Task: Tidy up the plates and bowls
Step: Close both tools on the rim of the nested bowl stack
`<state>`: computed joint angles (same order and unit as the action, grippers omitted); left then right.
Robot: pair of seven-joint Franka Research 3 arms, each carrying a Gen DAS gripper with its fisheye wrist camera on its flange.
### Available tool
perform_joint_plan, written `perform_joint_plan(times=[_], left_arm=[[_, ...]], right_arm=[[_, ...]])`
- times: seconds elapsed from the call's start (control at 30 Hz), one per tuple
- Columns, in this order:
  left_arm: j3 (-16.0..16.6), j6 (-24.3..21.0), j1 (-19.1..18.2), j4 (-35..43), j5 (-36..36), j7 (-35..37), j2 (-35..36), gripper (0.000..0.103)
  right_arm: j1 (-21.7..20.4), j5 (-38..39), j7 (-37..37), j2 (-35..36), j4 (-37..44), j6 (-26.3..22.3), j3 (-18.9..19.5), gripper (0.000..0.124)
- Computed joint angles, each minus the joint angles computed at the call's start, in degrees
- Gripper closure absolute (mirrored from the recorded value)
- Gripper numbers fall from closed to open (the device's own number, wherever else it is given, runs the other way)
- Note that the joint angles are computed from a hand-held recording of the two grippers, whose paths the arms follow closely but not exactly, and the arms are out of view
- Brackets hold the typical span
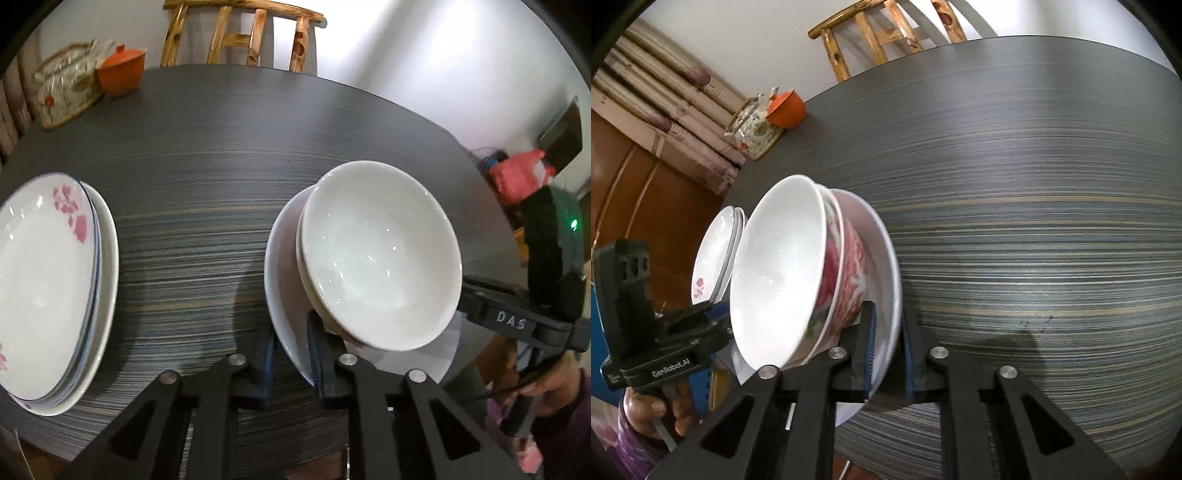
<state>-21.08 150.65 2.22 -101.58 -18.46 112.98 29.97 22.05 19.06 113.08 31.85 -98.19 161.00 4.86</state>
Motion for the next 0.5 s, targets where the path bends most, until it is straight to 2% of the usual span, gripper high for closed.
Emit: perform_joint_plan(times=[0.07,0.13,0.5], left_arm=[[-1.04,-0.06,1.21,-0.02,-1.91,0.71,0.34,0.087],[-1.26,-0.24,1.61,-0.06,-2.95,0.81,0.27,0.088],[0.52,1.47,-0.63,-3.16,-0.69,-1.51,-2.3,0.088]], right_arm=[[0.95,-1.17,0.77,0.06,0.16,-0.09,-1.01,0.111],[0.5,-0.46,0.74,-0.19,-0.53,0.9,-0.38,0.111],[-0.57,3.42,-0.62,-1.34,-3.59,5.26,1.96,0.111]])
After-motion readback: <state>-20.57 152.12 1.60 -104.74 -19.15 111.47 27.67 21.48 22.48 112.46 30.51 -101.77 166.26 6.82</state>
